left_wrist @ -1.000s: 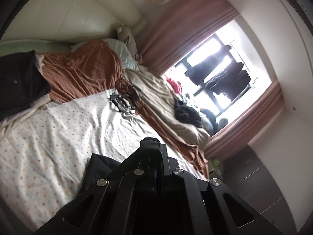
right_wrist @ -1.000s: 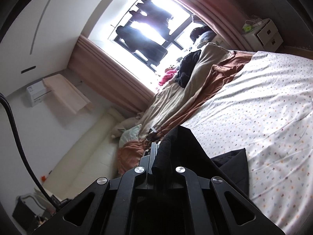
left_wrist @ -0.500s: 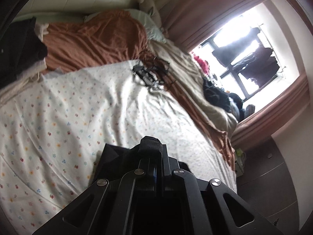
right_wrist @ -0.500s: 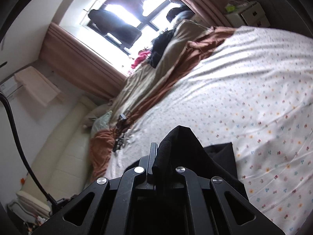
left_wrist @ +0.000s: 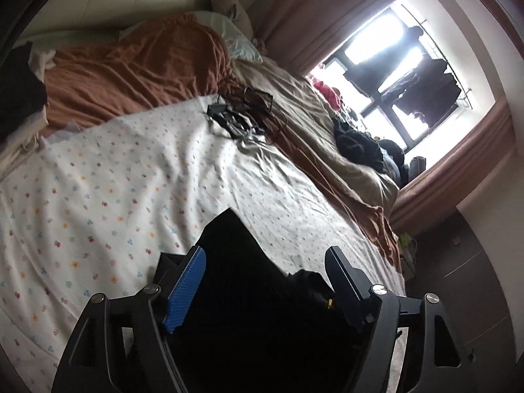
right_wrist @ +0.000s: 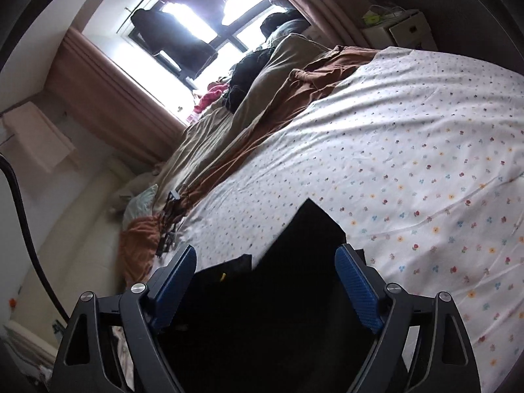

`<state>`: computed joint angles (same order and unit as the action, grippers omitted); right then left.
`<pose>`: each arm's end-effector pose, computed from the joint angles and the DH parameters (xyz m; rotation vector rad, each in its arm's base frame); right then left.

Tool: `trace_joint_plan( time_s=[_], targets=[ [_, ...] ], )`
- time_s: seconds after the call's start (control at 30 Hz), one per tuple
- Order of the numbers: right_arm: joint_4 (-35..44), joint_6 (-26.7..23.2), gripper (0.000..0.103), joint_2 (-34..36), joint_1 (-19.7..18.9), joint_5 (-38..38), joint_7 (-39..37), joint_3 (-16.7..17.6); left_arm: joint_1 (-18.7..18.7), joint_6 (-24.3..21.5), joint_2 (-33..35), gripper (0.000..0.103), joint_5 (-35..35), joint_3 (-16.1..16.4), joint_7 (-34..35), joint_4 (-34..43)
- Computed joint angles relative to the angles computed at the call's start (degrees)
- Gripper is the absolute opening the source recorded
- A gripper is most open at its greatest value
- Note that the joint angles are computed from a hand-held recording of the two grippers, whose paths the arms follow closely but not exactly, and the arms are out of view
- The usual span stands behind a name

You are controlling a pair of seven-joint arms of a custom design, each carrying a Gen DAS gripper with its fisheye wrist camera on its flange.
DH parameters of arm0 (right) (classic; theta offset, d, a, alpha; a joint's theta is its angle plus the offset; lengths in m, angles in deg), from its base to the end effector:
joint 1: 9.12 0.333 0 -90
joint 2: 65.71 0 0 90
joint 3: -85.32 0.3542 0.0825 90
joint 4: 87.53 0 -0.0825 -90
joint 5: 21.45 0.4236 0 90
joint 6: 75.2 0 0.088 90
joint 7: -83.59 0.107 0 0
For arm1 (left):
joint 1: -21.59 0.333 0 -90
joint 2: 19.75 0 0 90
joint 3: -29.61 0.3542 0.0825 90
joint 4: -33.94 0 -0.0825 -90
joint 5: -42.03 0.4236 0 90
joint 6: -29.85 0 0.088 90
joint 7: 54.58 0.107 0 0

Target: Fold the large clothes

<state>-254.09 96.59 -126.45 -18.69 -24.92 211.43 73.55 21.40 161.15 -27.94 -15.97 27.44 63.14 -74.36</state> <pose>0.2761 -0.1164 0.5729 -0.5869 1.9629 -0.6204 0.5939 -0.0450 0.6664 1.8557 -1.9264 1.5177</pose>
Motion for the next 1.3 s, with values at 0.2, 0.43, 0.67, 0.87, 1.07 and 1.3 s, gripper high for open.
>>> trace_joint_plan(
  time_s=[0.2, 0.43, 0.67, 0.87, 1.07, 1.3],
  targets=[
    [-1.02, -9.60, 0.087, -4.19, -1.73, -1.11, -2.16, 0.08, 1.49, -2.37, -0.29, 0.076, 5.75, 0.67, -0.37, -1.03],
    [-1.83, -22.01, 0.087, -9.10, -2.67, -1.94, -6.89, -1.45, 3.53, -4.87, -1.14, 0.072, 14.20, 1.38, 1.78, -4.47],
    [-2.32, -32.50, 0.087, -10.64, -2.01, -1.75, -13.93, -3.07, 4.60, -9.07, -1.45, 0.065, 19.26, 1.68, 6.11, -6.81],
    [-3.89, -32.02, 0.071, -9.72, -1.64, 0.80, -16.68, -4.10, 4.16, -9.78, -0.90, 0.044, 20.21, 1.04, 9.62, -7.72],
    [-3.42, -28.69, 0.006, -6.55, -1.40, 3.74, -18.27, -5.12, 3.89, -9.56, 1.03, 0.010, 20.71, 0.07, 9.06, -5.73],
    [-3.45, -25.15, 0.002, -7.48, -3.30, 3.32, -18.79, -3.57, 2.95, -5.88, 1.36, 0.000, 21.08, -0.76, 8.91, -5.08]
  ],
)
